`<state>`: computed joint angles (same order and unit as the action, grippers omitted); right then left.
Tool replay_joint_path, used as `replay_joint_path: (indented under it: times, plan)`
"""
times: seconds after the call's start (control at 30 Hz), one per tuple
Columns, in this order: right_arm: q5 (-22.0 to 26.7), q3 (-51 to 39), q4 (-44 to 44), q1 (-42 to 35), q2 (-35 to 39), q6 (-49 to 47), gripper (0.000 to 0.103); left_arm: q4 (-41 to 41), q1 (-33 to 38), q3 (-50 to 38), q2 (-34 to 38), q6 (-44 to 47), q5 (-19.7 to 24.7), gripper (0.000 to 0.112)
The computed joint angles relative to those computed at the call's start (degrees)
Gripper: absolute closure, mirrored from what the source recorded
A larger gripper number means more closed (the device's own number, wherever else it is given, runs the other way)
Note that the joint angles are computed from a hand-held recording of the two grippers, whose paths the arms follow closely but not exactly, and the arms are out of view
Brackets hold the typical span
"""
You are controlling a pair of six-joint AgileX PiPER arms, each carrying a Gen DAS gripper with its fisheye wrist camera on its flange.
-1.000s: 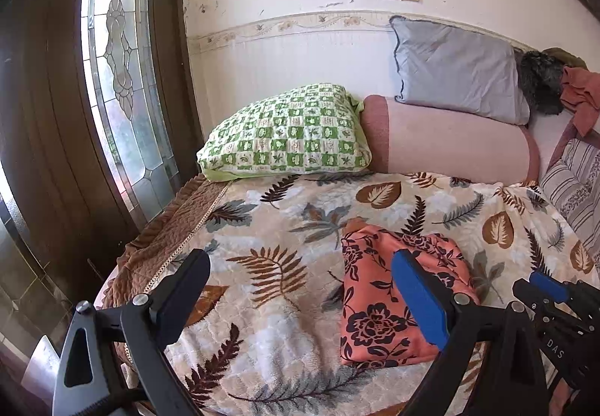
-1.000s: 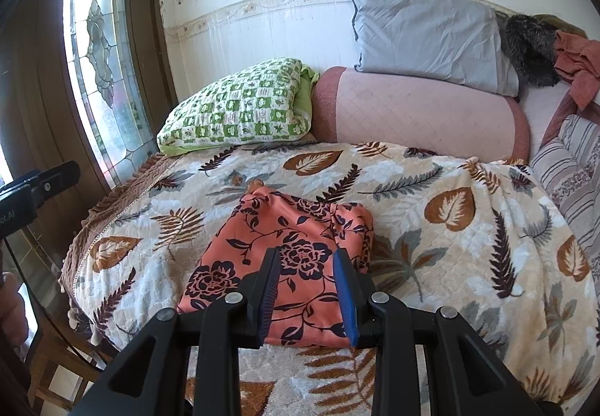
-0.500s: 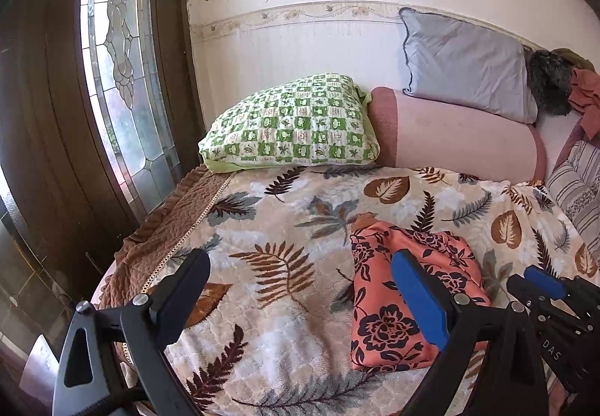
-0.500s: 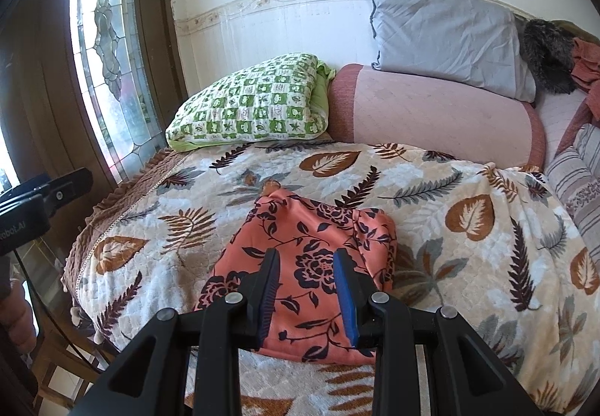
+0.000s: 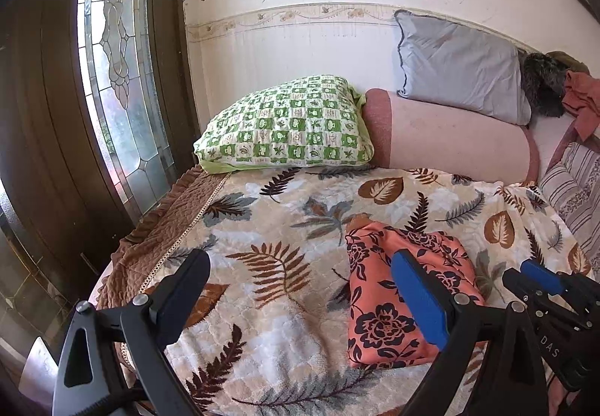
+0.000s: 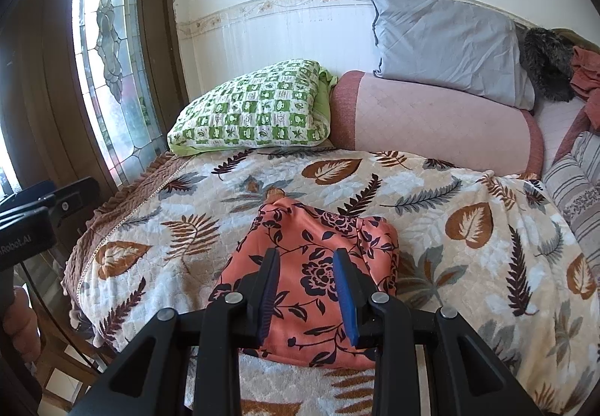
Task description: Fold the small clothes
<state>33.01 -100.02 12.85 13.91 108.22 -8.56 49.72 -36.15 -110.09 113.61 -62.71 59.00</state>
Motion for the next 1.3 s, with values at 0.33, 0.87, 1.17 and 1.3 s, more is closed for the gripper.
replay_joint_path:
  times: [0.33, 0.87, 1.17, 1.3]
  plan:
    - [-0.43, 1.8, 0.51, 0.06, -1.76, -0.29, 0.07, 0.01, -0.54, 0.34, -0.87, 0.28, 0.63, 0.015]
    - [5.68, -11.72, 4.62, -1.47, 7.09, -2.77, 0.07, -4.48, 1.58, -14.48, 7.28, 9.34, 5.55, 0.015]
    - [4.86, -11.43, 2.64, -0.97, 6.53, -0.29, 0.07, -4.62, 1.37, -13.88, 6.52, 9.83, 4.61, 0.015]
    - [3.98, -10.11, 0.81, -0.13, 5.09, 1.22, 0.07, -3.76, 1.14, -10.18, 4.1, 8.35, 3.11, 0.015]
